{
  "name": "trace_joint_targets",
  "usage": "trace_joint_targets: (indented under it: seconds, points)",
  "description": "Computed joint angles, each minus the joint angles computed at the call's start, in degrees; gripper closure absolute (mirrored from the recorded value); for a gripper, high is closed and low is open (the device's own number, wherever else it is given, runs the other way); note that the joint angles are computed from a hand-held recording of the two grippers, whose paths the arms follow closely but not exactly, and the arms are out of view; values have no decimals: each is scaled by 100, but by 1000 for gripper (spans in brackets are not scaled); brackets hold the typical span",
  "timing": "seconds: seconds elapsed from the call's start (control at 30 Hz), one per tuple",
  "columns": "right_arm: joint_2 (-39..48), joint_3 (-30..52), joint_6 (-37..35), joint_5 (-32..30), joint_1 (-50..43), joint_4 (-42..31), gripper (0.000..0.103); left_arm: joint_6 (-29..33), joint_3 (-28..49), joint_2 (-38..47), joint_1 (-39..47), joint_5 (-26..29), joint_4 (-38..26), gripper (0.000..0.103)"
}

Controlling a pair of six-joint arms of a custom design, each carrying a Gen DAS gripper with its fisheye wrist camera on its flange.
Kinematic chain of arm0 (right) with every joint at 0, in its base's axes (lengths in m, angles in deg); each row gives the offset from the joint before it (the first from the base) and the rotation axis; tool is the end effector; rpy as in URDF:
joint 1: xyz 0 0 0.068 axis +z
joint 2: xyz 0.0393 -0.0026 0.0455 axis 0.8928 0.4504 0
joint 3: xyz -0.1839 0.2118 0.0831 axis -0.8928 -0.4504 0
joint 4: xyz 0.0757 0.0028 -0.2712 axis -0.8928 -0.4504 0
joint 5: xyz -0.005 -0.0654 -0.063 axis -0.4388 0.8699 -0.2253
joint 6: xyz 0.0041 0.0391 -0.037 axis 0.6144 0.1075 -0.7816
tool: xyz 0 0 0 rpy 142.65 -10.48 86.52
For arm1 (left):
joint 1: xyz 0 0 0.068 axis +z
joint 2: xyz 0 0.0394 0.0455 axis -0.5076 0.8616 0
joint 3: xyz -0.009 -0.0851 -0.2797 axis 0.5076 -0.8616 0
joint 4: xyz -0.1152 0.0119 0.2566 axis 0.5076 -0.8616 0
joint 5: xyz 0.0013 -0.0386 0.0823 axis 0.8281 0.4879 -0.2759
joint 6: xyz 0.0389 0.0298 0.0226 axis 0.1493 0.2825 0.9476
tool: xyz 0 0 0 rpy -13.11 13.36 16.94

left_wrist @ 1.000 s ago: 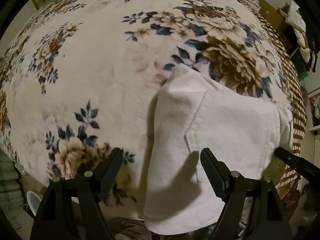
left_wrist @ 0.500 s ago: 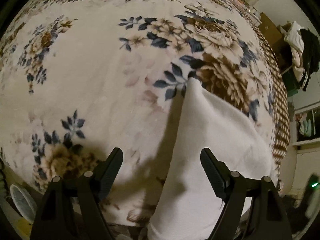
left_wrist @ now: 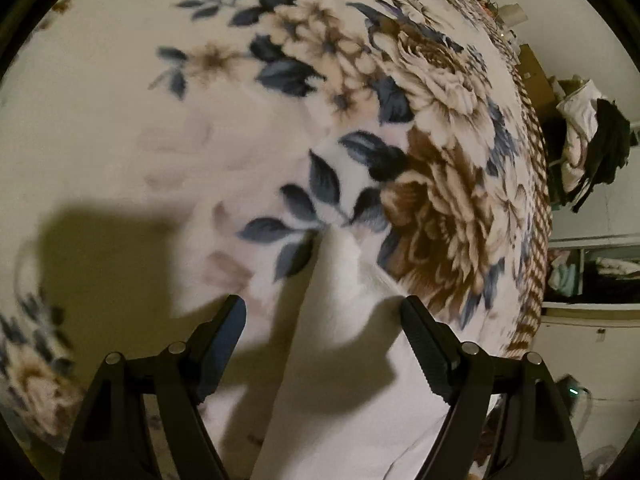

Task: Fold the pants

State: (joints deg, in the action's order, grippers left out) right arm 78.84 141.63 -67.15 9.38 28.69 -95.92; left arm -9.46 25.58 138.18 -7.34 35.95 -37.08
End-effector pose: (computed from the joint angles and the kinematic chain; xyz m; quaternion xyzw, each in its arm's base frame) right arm 0.2302 -0.1386 0.2012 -0.0872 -0.9538 -0.2867 0.0220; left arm 0.1628 0.0524 0.2407 -0.3515 0.9004 -0.2253 0.1219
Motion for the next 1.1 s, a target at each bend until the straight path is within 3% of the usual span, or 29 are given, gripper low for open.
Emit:
trace_joint_targets:
  seconds: [0.07,0.1,0.13,0.17,0.23,0.37,0.43,0.57,0.6,0.67,0.73,0.77,0.8,0.83,0.87,0.97,1.0,1.03,1.07,1.1]
  points:
    - [486,49,273,-95,190,66,31,93,-25,-15,55,151,116,51]
    - [563,-10,370,-179,286,161,41,136,-10,-28,24,166,153,69]
    - [465,-77,376,-317,333,298,64,138,31,-33,-81,38,164,73]
    - [263,-208,370,-224,393,463,67,156,34,-82,-157,-51,210,76]
    - [-222,-264,409,-25,570,625,94,215,23,-73,-194,-157,265,82]
    - [-510,161,512,-78,319,682,99,189,-149,-1,-71,-195,531,84]
    - [-367,354,638,152,273,894,103,93,-191,66,27,-263,680,86]
    - [245,956,473,225,108,558,102,38,-75,198,408,79,652,86]
    - [474,1142,248,131,84,183,102,35,-18,213,478,172,562,85]
    - [688,1273,-92,164,48,-324,90,74,116,211,610,344,268,81]
    - [642,1151,-533,453,-171,-615,33,186,256,-63,710,359,-186,73]
    - [577,1048,-743,504,-336,-735,27,222,294,-195,708,339,-328,68]
    - [554,883,-972,585,-512,-900,25,357,338,-447,731,356,-611,49]
    - [537,682,-1138,709,-686,-1017,25,451,352,-622,737,374,-821,22]
    - [504,476,-1216,844,-818,-1025,25,464,349,-753,698,358,-946,16]
    - [483,-186,-1109,1170,-1216,-729,25,479,227,-1269,542,233,-1392,15]
    - [566,-335,-1037,1035,-1439,-667,34,465,134,-1428,490,211,-1530,15]
    - [595,-428,-1021,840,-1618,-639,69,397,58,-1526,421,185,-1590,15]
    - [577,-537,-1035,608,-1753,-626,81,331,-23,-1612,374,183,-1637,15]
    - [354,-647,-942,611,-1747,-471,86,259,-83,-1670,328,195,-1660,15]
